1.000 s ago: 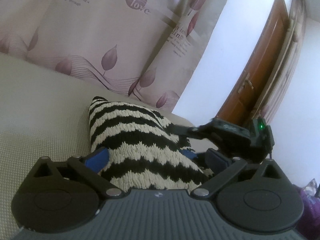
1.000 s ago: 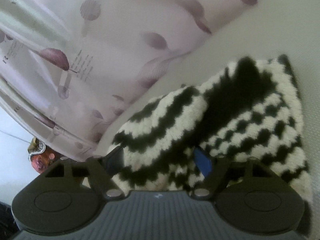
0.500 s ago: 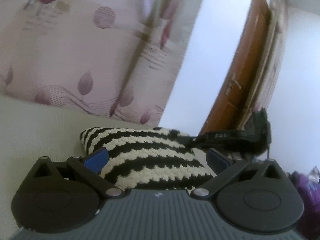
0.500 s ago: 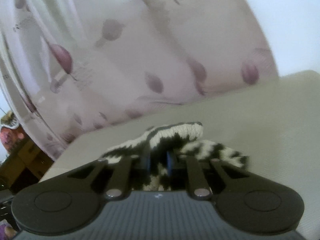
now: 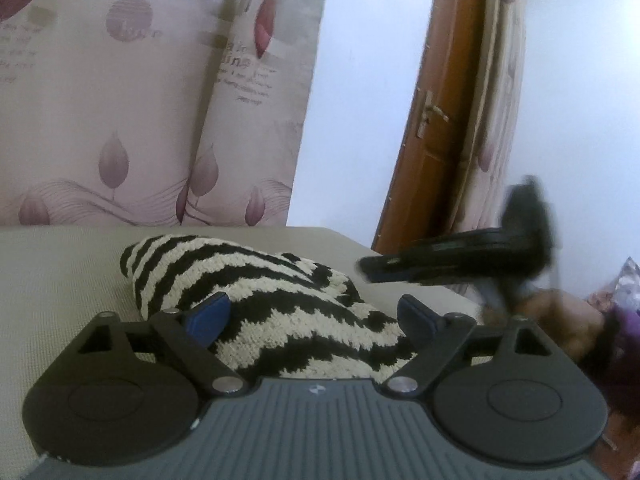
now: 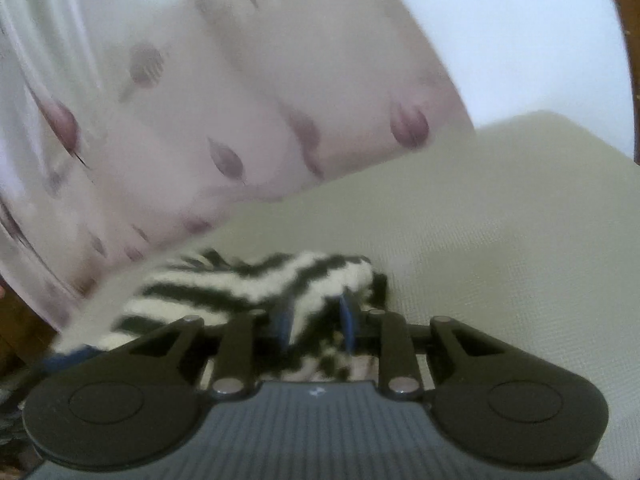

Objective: Fold small clothes
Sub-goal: 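Press the folded cardigan bundle with the right tool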

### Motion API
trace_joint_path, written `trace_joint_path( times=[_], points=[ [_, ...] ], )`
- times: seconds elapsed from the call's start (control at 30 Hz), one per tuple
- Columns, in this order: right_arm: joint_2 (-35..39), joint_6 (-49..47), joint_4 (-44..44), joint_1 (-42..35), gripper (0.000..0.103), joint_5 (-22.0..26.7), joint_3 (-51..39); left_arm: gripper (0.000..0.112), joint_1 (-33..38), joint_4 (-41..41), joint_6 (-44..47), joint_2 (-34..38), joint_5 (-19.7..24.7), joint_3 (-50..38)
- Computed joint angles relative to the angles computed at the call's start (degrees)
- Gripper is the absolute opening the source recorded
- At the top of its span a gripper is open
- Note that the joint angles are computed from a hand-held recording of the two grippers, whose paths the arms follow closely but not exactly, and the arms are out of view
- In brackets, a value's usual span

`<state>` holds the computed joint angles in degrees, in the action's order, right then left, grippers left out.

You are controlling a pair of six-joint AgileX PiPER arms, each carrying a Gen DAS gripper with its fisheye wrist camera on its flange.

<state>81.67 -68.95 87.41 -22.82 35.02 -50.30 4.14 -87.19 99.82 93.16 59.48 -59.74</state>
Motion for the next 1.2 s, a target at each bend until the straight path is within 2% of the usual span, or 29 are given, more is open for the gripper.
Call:
trace_joint_path(
  times=[0.07, 0.13, 0.2, 0.3, 0.33, 0.4, 0.47, 0.57, 0.6, 0.67, 0.73, 0.8, 0.9, 0.97, 1.0, 1.1, 1.13, 1.2],
  points=[
    [-4.9, -1.5, 0.1, -0.8, 0.025, 3.5, 3.8, 0.089, 0.4, -0.4, -0.2, 0.1, 0.2, 0.6],
    [-7.5, 5.0, -7.6, 2.0, 0.028, 1.2, 4.2, 0.092, 0.4, -0.5, -0.3, -0.2, 0.0, 1.0],
    [-9.1, 6.7, -11.4, 4.3, 0.028, -0.3, 5.9, 0.094, 0.3, 0.0, -0.6, -0.4, -0.2, 1.3],
    [-12.5, 9.2, -21.7, 12.3, 0.025, -13.1, 10.6, 0.093, -0.3, 4.4, -4.5, -0.6, -2.1, 0.6],
    [-12.6, 8.0, -21.5, 12.4, 0.025, -14.4, 12.3, 0.091, -0.1, 5.4, -5.4, 0.0, -1.5, 0.4],
    [-13.0, 3.9, -16.6, 10.7, 0.024, -13.0, 14.2, 0.090, -0.3, 5.8, -4.2, -0.1, -2.8, 1.7],
    [-13.2, 4.1, -16.2, 9.5, 0.025, -10.5, 13.4, 0.089, -0.2, 4.7, -1.1, -1.4, -3.7, 3.4],
    [-14.8, 8.7, -17.3, 7.1, 0.026, -7.5, 11.4, 0.089, 2.2, 3.2, 0.0, -2.9, -1.1, 4.4],
    [-15.7, 7.8, -15.8, 6.8, 0.026, -7.6, 11.2, 0.090, 3.2, 2.4, 0.3, -3.4, 0.0, 4.7],
    [-17.9, 0.2, -6.9, 6.0, 0.026, -6.2, 11.4, 0.091, 5.5, 0.6, 0.5, -4.5, 2.2, 5.3],
    [-16.2, -4.5, 0.2, 5.4, 0.027, -1.4, 9.6, 0.091, 7.1, -0.8, -0.5, -5.3, 3.8, 5.4],
    [-12.1, -5.7, 3.6, 7.1, 0.027, 0.7, 6.2, 0.091, 8.2, -2.8, -1.6, -6.3, 3.6, 5.6],
    [-5.8, -9.8, 6.7, 13.2, 0.027, -2.7, 1.1, 0.091, 7.9, -6.5, -2.5, -8.2, -0.2, 5.8],
    [-2.1, -10.5, 7.0, 15.8, 0.027, -2.7, -1.9, 0.091, 7.9, -7.8, -3.1, -9.1, -2.5, 5.5],
    [-0.8, -10.8, 5.7, 17.4, 0.027, -3.8, -3.1, 0.091, 8.0, -7.8, -3.5, -9.0, -3.1, 5.1],
    [5.3, -7.4, -5.6, 24.7, 0.026, -12.7, -5.9, 0.095, 7.4, -6.2, -6.2, -8.7, -5.3, 3.5],
    [6.2, -8.7, -6.0, 24.8, 0.025, -12.4, -5.5, 0.096, 6.9, -5.7, -7.2, -8.0, -5.7, 2.8],
    [6.4, -10.8, -3.2, 22.1, 0.025, -8.6, -4.9, 0.096, 6.1, -4.3, -9.7, -6.9, -6.1, 1.4]
  ],
)
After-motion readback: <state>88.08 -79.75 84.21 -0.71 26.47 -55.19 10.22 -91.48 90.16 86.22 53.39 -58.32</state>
